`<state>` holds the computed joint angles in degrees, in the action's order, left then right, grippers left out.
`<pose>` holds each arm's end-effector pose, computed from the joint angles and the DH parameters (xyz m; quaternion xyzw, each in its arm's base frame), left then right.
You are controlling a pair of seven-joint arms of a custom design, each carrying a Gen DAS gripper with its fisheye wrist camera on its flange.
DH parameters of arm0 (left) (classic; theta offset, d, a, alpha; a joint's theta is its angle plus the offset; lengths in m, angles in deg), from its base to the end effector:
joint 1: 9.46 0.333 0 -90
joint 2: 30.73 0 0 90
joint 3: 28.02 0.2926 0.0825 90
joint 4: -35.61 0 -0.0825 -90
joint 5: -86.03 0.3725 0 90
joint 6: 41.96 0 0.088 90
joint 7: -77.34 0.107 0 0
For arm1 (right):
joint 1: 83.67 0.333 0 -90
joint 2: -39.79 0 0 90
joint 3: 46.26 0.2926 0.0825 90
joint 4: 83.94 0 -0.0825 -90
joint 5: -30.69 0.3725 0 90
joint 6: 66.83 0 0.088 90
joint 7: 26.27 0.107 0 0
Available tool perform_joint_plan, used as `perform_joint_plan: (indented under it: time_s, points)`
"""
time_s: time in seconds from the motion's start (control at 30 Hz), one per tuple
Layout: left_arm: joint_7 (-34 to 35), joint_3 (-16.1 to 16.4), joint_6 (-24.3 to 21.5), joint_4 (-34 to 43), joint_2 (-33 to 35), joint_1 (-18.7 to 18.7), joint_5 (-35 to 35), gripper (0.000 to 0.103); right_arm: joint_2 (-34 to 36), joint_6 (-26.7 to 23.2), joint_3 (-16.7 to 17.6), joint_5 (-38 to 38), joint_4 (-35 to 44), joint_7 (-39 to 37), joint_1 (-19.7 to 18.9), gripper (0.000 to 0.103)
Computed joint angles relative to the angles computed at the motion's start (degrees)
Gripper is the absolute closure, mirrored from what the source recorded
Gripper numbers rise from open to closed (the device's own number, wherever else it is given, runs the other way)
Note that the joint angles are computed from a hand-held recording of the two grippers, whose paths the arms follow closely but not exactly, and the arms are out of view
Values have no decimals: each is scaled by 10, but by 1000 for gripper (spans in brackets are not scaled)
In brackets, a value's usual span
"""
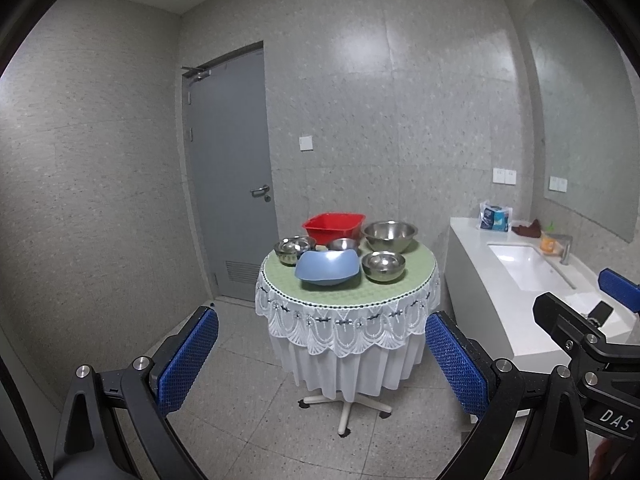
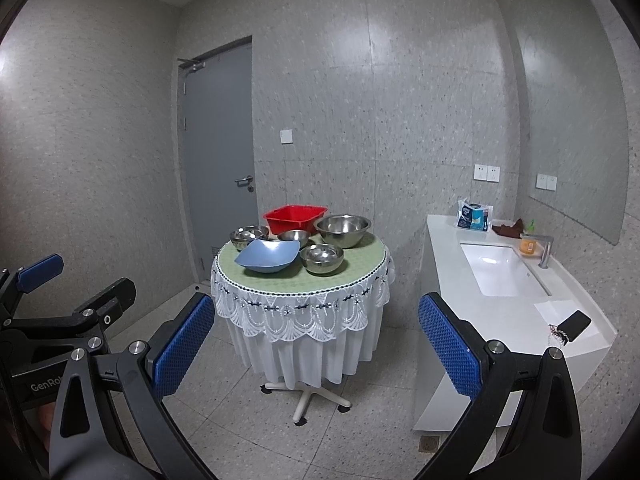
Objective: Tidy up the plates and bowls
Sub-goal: 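Move both grippers toward the table of bowls and plate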
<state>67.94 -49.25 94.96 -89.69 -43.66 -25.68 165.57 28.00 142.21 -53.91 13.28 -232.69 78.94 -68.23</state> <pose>0.4127 -0.3176 0.5095 -0.6204 0.5369 -0.3492 0.4527 0.4511 0.0982 0.4673 -0.6355 0.5063 -0.3272 0.4824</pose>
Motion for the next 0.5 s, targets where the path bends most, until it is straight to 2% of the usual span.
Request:
perform_joint_plan:
  time_s: [0.13, 0.23, 0.4, 0.47, 0.5]
  points:
    - [26, 23, 37, 38, 36, 15, 3, 1, 37, -23, 12, 16, 46, -1, -2, 0]
    - [46, 47, 80, 74, 70, 32, 15, 1, 74, -36, 36, 51, 88, -16, -12, 0]
    - [102, 93, 161, 160, 145, 62, 19, 1, 140, -63, 92, 224, 169, -147, -13, 0]
    - [143, 116, 205, 212, 190, 76, 1, 1, 171, -86, 91, 332, 221, -236, 16, 0]
    - [160, 124, 218, 229, 203, 78, -9, 1, 188, -94, 80, 389, 250, -284, 40, 0]
